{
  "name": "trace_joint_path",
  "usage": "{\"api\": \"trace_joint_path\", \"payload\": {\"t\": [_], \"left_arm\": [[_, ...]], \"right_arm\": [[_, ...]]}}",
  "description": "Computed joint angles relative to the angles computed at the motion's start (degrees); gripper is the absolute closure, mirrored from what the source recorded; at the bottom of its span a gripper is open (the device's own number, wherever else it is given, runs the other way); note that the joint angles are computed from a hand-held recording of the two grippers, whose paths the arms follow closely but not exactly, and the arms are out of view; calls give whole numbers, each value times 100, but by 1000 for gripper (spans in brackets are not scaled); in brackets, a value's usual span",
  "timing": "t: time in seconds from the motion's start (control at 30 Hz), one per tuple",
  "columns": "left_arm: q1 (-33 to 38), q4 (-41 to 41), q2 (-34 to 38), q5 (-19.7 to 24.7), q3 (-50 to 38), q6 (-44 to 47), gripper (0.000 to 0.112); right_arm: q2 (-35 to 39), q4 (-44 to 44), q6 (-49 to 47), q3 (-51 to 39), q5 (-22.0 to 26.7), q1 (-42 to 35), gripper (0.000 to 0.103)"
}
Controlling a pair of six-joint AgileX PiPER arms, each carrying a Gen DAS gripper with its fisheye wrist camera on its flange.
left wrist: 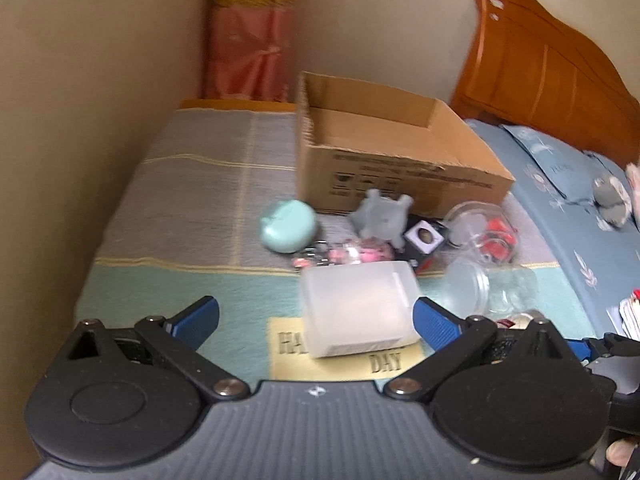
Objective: Organize rigid objects
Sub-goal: 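Close the left tool on the white plastic container while the right tool holds the capsule jar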
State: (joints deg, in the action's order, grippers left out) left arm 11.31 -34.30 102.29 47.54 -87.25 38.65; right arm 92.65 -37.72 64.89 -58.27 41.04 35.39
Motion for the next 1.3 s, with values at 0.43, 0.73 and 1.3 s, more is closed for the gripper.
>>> {"api": "trace_joint_path", "payload": {"t": [0.43, 0.73, 1.3], "left_arm": [[-784, 586, 719, -569, -212, -149, 10], [-277, 249, 575, -566, 232, 838, 10], [-267, -332, 404, -1375, 901, 1581, 10]], "right_arm": [[-368, 185, -290, 757, -926, -545, 0], [-471, 25, -796, 969, -1164, -554, 0], [-785, -2696, 1724, 1926, -2006, -465, 0]]}}
